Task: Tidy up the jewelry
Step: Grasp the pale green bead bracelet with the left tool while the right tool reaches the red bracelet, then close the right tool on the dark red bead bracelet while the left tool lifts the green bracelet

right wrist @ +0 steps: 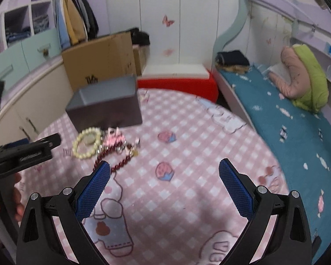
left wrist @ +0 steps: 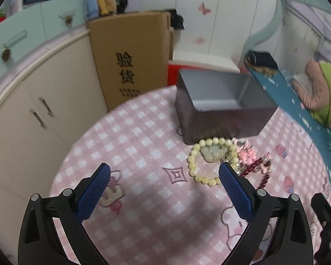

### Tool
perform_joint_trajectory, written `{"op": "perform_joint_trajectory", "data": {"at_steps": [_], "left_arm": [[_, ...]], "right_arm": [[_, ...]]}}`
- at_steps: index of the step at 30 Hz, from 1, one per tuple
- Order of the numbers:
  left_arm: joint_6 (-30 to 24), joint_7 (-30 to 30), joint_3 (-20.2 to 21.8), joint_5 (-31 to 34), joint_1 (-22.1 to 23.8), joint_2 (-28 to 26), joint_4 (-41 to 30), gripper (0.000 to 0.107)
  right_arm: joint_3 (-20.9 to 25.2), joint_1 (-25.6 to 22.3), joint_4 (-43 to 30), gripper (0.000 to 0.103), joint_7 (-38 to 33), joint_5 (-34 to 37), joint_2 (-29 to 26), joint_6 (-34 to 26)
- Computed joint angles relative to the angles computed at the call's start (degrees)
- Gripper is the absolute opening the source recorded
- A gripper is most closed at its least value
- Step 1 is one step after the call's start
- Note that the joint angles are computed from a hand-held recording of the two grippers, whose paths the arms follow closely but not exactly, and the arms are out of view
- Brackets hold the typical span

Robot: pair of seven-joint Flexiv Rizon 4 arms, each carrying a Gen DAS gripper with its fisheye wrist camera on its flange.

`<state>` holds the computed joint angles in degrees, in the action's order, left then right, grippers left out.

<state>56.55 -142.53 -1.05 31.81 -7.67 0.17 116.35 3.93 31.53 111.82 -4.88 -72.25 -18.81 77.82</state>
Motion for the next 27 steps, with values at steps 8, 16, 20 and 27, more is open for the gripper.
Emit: {"op": "perform_joint_trajectory", "data": {"at_steps": [8,16,20,27], "left_arm": [[3.9,8.5,2.3,-9.6,0.9,-4.9,1.0,0.072],[1.3,8.2,2.9,-4.7,-0.3,-4.2,-0.1,0.022],[6.2,12.6,3.1,-10.3,0.9,-1.6,4.9,0.008],[10.2,16.9,2.1,-15.3,1.9,1.9,10.8,0.008]], "right_arm": [[-0.3,1.5,-2.4,0.096,-4.3,5.6,-3.4,-1.8],[0.3,3.7,-7.4,0.096,-13.5,15.6,-8.0,-3.6],[0.7,5.0,-9.8,0.096,-19.2,21.9,-10.1,-4.0],[-0.1,7.6,-13.2,0.095,-25.8,28.8,-12.7,-6.4]]}}
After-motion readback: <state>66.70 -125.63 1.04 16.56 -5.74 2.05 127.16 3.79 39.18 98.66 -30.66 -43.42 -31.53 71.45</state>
